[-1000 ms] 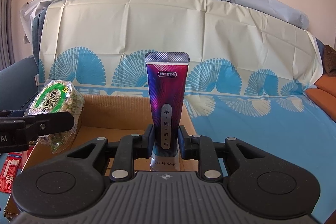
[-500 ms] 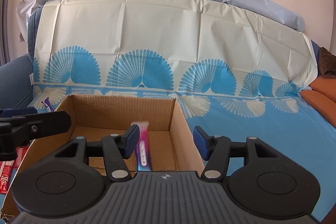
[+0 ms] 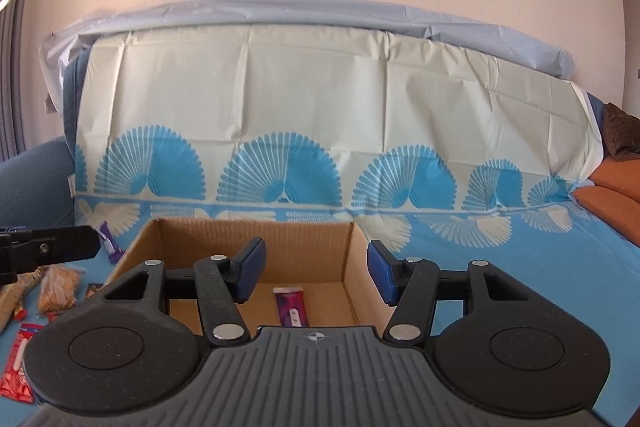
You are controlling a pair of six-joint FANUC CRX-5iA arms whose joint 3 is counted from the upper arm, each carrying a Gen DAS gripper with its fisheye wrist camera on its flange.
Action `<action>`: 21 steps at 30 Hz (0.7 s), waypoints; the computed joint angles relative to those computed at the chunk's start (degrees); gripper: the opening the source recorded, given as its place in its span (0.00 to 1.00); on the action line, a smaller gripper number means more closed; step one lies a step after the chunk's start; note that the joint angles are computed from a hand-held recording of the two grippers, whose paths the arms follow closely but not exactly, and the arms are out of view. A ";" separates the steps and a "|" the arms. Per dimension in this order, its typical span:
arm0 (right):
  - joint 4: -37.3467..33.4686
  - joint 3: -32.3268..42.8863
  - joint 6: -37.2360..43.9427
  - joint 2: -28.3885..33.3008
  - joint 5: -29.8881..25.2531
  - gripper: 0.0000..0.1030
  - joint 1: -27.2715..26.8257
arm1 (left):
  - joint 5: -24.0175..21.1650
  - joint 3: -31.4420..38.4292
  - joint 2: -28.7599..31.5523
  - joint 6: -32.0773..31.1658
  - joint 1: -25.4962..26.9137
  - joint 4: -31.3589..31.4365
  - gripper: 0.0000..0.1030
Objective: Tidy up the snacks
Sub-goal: 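Lower and release the tube and peanut cake into the box with both tools, then move both tools back to the snacks on the sofa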
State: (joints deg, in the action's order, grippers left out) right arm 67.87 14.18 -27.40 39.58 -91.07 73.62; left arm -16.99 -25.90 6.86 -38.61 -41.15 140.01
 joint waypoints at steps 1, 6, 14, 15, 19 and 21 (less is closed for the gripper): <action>0.48 0.84 -0.26 0.59 -0.37 0.56 0.05 | -0.56 -0.49 -0.19 3.76 1.98 -5.36 0.39; 3.71 5.04 -2.68 3.60 -1.91 0.56 0.24 | -0.33 -1.15 -1.38 11.27 10.90 -23.18 0.39; 5.34 16.22 1.39 10.36 5.54 0.56 0.19 | 2.78 -1.34 0.00 28.13 19.67 -34.90 0.39; 5.59 18.36 3.47 11.72 7.09 0.56 0.18 | 2.89 -1.11 0.31 31.95 20.88 -38.50 0.39; 6.82 26.28 11.37 16.71 13.52 0.56 -0.04 | 2.57 -0.55 0.52 42.29 24.28 -47.89 0.39; 6.65 29.96 15.02 18.95 16.38 0.56 -0.09 | 2.26 -0.39 0.55 44.28 24.95 -49.27 0.39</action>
State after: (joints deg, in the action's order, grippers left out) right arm 74.52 44.13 -12.37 58.54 -74.69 73.53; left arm -14.73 -26.29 7.41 5.67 -16.19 90.74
